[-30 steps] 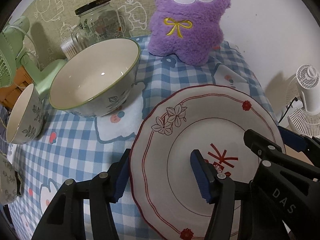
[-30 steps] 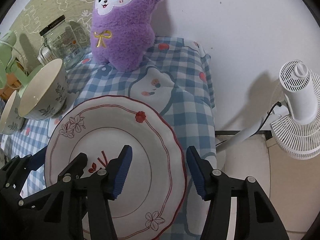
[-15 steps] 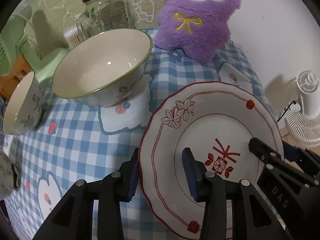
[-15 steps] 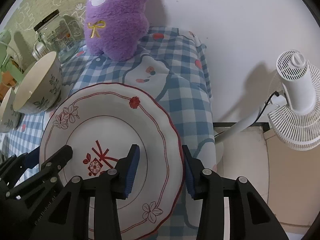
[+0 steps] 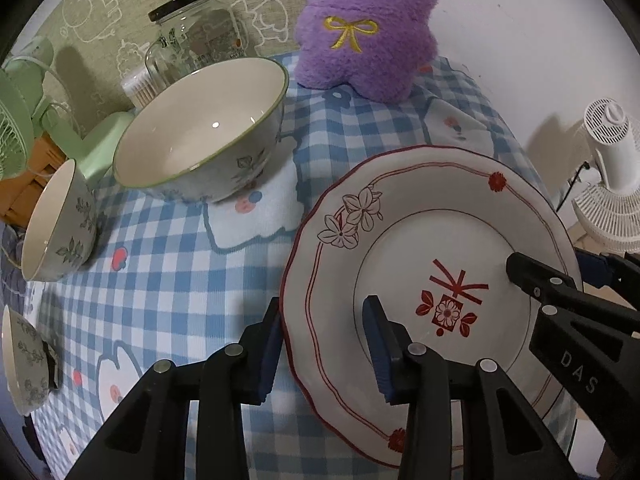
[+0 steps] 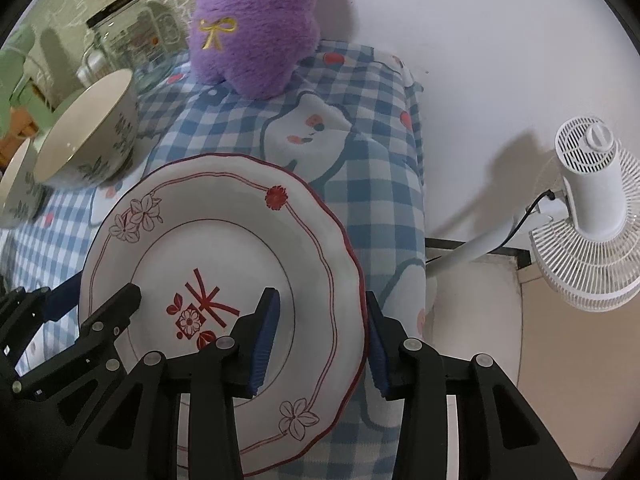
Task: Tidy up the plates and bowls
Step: 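Carry the red-rimmed plate toward the flower plate stack with both grippers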
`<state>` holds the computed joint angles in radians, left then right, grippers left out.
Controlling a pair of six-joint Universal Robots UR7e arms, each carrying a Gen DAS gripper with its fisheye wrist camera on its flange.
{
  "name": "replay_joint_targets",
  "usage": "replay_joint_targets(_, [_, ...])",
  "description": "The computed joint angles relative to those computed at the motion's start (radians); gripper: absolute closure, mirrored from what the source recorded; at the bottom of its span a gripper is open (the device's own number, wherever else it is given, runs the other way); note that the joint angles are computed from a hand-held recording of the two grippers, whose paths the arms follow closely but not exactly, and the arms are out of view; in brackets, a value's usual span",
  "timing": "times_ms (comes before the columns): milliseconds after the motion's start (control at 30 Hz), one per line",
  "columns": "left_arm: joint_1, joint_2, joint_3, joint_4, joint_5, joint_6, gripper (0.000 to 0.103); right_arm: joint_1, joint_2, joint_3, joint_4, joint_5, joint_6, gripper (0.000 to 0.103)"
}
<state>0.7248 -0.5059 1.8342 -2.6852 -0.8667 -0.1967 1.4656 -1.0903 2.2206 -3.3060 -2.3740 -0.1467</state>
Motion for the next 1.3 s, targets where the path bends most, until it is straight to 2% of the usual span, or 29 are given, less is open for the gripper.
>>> replay_joint_targets(233, [0.002, -0.041, 0.044, 0.009, -0.028, 0.0, 0.064, 0.021, -0.002, 0.028, -0.001, -0.01, -0.011, 0.06])
replay_joint_targets(367, [-0.007, -0.056, 0.07, 0.005, -0.025, 0.018, 0.064, 0.025, -0.015, 0.046, 0.019, 0.0, 0.014, 0.06])
replay_joint_targets(767, [-0.022, -0.147, 0.153, -0.007, -0.044, 0.039, 0.065, 0.099, -0.027, 0.08, 0.0, -0.054, 0.06, 0.06])
replay_joint_targets(1100, [-0.044, -0.245, 0.213, 0.003, -0.054, 0.05, 0.065, 0.198, -0.058, 0.105, 0.05, -0.119, 0.165, 0.06])
replay_joint_targets(1300, [-0.066, -0.31, 0.254, 0.01, -0.05, 0.052, 0.065, 0.266, -0.085, 0.124, 0.107, -0.155, 0.264, 0.06])
